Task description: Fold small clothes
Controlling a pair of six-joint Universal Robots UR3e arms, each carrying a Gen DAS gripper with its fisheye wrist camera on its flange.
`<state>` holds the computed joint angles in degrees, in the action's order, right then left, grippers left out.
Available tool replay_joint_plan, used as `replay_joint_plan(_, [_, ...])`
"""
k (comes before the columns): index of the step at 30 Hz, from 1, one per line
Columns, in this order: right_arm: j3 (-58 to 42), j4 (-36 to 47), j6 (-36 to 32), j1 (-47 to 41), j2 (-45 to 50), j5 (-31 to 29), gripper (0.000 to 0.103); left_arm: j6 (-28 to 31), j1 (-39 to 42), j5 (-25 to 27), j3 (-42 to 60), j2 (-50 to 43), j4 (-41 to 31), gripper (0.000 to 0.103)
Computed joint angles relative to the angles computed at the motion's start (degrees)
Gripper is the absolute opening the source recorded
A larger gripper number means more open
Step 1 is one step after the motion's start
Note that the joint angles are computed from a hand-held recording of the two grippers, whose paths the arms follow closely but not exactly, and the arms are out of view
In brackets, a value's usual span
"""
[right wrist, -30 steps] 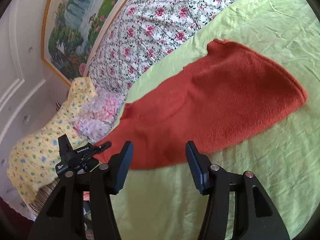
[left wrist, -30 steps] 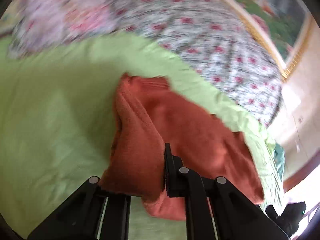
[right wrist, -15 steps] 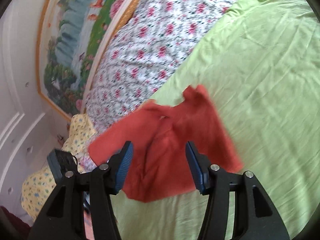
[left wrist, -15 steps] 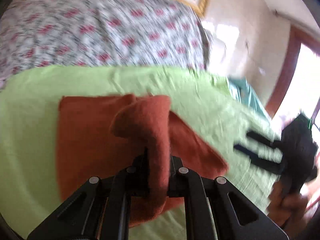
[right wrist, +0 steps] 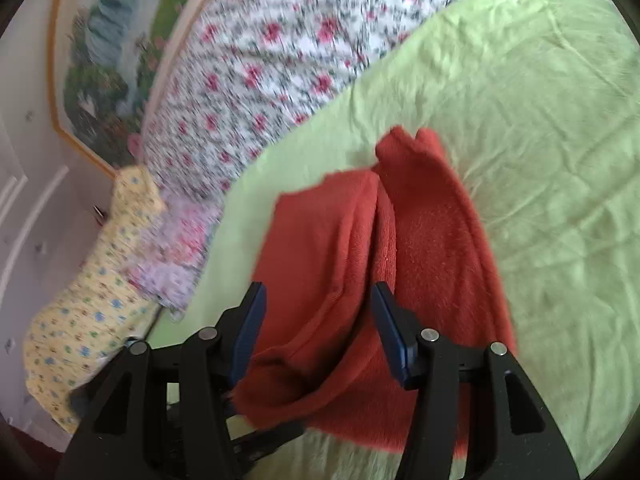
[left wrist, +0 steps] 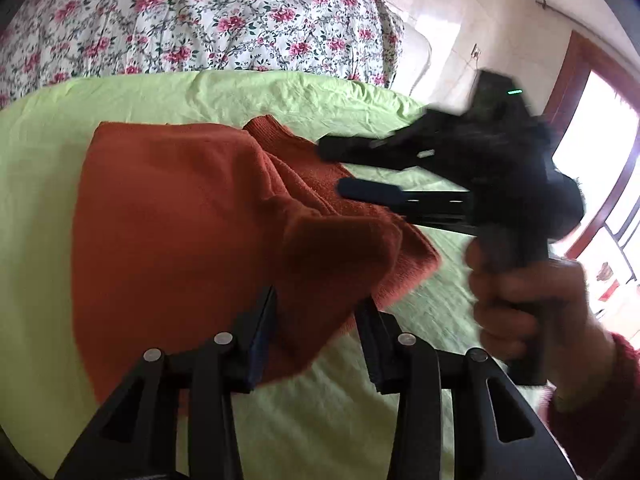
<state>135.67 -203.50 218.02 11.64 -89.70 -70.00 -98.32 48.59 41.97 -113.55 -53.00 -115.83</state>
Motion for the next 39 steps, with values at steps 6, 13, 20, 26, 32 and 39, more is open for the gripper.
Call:
replay_joint_plan(6, [-5.3, 9.3, -2.6, -1.6, 1.3, 1.9, 0.056, 13.2, 14.1, 1.5, 13.0, -7.9, -20.9, 0.057])
replay_joint_plan(13, [-14.4, 20.3, -5.9, 0.6, 3.7, -1.1, 0.057, -13.9, 12.4, 0.6, 11.5, -19.8, 6.2, 0.06])
replay_joint_plan(20, [-15.0, 25.4, -6.3, 3.3, 1.1, -9.3, 0.057, -19.1, 10.9, 1.6, 10.3, -23.8, 13.5, 0.06])
replay_joint_plan(26, [-23.4, 32.4, -10.6, 6.9, 4.4, -8.7, 0.054, -22.9, 7.5, 1.6, 9.6, -25.2, 16.6, 0.06])
replay_joint_plan(32, [-27.2, 38.2, -12.4, 9.6, 0.7, -16.6, 0.014, -27.9, 1.8, 2.7, 9.3, -24.8, 22.5, 0.061])
replay_joint_plan(39, [-14.9, 35.1, -13.0, 0.9, -7.5, -11.7, 0.013, -34.4, -5.3, 4.2, 7.8, -25.5, 29.5, 0.062])
